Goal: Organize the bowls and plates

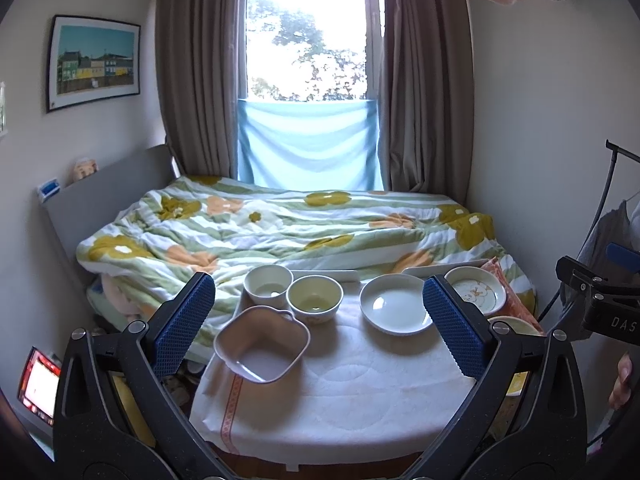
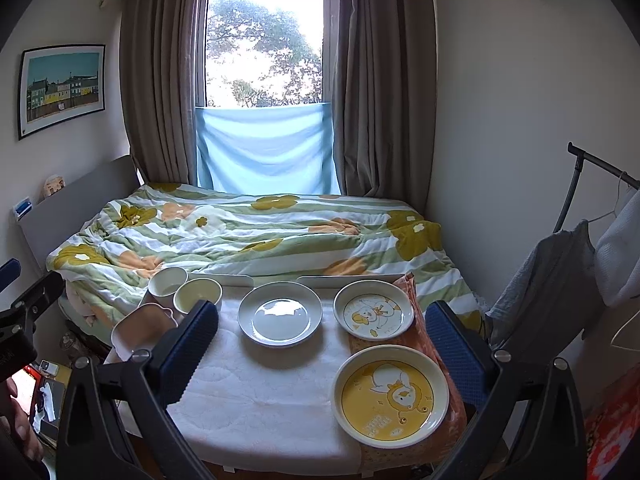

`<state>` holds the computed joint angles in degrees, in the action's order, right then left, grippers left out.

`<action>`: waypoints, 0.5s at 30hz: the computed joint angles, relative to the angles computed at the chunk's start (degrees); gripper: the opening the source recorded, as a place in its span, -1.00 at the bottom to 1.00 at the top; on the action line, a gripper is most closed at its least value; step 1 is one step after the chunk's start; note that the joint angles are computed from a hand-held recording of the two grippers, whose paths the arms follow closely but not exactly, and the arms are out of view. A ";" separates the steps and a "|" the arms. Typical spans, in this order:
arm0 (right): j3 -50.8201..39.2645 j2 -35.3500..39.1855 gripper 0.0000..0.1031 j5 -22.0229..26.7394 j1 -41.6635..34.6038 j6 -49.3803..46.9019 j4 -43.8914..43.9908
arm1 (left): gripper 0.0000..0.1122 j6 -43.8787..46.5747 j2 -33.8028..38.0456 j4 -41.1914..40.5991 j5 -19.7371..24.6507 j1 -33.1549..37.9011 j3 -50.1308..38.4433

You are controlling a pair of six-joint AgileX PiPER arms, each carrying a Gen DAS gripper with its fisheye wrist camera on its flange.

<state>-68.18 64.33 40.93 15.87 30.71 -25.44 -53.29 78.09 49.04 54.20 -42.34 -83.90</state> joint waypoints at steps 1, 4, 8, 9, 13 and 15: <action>0.05 0.07 0.99 0.09 0.31 0.54 -0.56 | 0.83 0.02 -0.03 -0.02 0.06 0.07 -0.01; 0.52 -0.29 0.99 -0.26 0.11 0.37 -0.30 | 0.83 0.36 0.14 -0.35 0.17 0.35 -0.29; 0.56 -0.19 0.99 -0.51 0.45 0.58 -0.38 | 0.83 0.52 0.57 -0.65 1.05 0.61 -0.80; 0.58 -0.18 0.99 -0.51 0.60 0.66 -0.45 | 0.83 0.45 0.50 -0.71 1.03 0.60 -0.70; 0.43 0.06 0.99 -0.03 1.98 1.98 -1.77 | 0.83 0.31 0.21 -0.57 0.90 0.52 -0.46; 0.31 0.29 0.99 -0.41 1.43 1.30 -0.95 | 0.83 -0.06 0.13 -0.26 0.71 0.34 -0.28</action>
<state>-67.87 64.62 40.52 17.30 32.01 -26.39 -53.35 78.22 48.78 54.91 -42.00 -84.17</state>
